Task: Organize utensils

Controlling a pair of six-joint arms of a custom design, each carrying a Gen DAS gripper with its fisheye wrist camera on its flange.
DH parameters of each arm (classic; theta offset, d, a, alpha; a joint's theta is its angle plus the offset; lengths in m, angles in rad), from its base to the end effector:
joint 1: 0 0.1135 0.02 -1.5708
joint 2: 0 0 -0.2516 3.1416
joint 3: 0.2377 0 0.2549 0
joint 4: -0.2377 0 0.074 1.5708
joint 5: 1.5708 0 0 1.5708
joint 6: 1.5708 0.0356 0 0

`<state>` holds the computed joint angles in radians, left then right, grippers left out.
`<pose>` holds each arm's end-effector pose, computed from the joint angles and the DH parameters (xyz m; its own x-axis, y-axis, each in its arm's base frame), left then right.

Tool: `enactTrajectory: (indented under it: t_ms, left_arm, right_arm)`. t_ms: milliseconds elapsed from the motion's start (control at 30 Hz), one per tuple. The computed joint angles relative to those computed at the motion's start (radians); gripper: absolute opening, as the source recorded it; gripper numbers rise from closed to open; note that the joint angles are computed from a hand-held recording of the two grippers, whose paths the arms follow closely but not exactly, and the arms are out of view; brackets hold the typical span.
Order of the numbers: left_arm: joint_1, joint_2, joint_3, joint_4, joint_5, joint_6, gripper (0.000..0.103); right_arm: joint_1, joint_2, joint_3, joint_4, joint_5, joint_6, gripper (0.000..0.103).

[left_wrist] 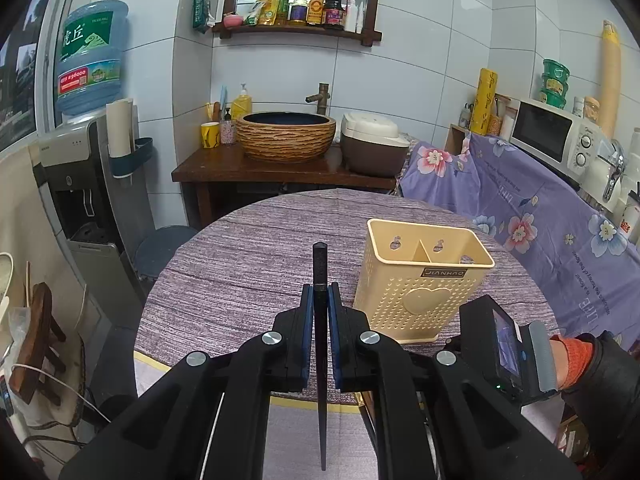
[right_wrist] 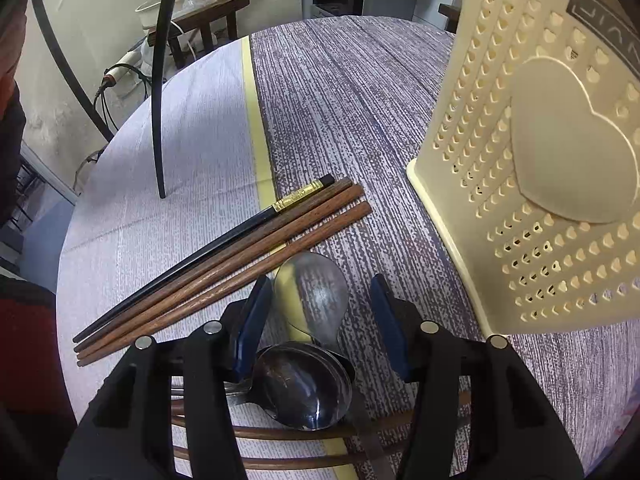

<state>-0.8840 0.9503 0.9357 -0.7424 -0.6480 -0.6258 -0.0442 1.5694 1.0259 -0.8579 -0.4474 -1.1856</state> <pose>0.1413 -0.1385 0.3043 -0.5511 -0.0644 -0.8320 0.0192 0.9958 -0.0898 0.2810 0.0030 0.1838 -0.3394 -0.8213 -0.4585 -0.9250 0.3800 0.0040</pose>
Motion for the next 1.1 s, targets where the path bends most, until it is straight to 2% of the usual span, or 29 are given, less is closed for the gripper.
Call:
enactTrajectory:
  t_ms: [33, 133, 267, 467, 633, 733, 1100]
  left_arm:
    - [0.001, 0.003, 0.002, 0.002, 0.001, 0.000, 0.009]
    - [-0.001, 0.009, 0.002, 0.010, -0.002, 0.004, 0.009]
    - [-0.009, 0.005, -0.005, 0.014, -0.017, -0.001, 0.009]
    - [-0.012, -0.019, -0.020, 0.015, -0.020, -0.011, 0.009]
    - [-0.020, -0.046, -0.037, 0.019, -0.026, -0.023, 0.009]
    - [-0.021, -0.051, -0.044, 0.028, -0.027, -0.027, 0.009]
    - [-0.025, -0.080, -0.045, 0.017, -0.042, -0.030, 0.009]
  right_arm:
    - [-0.004, 0.001, 0.002, -0.001, -0.004, 0.011, 0.037]
    - [-0.019, -0.018, -0.007, 0.006, -0.023, 0.040, 0.037]
    - [-0.098, -0.105, -0.015, -0.014, -0.140, 0.069, 0.037]
    - [-0.364, -0.229, 0.025, -0.125, -0.365, 0.082, 0.037]
    - [-0.590, -0.185, 0.146, -0.310, -0.523, 0.042, 0.037]
    - [-0.662, -0.185, 0.155, -0.330, -0.548, 0.028, 0.037]
    - [-0.709, -0.224, 0.140, -0.376, -0.586, 0.041, 0.037]
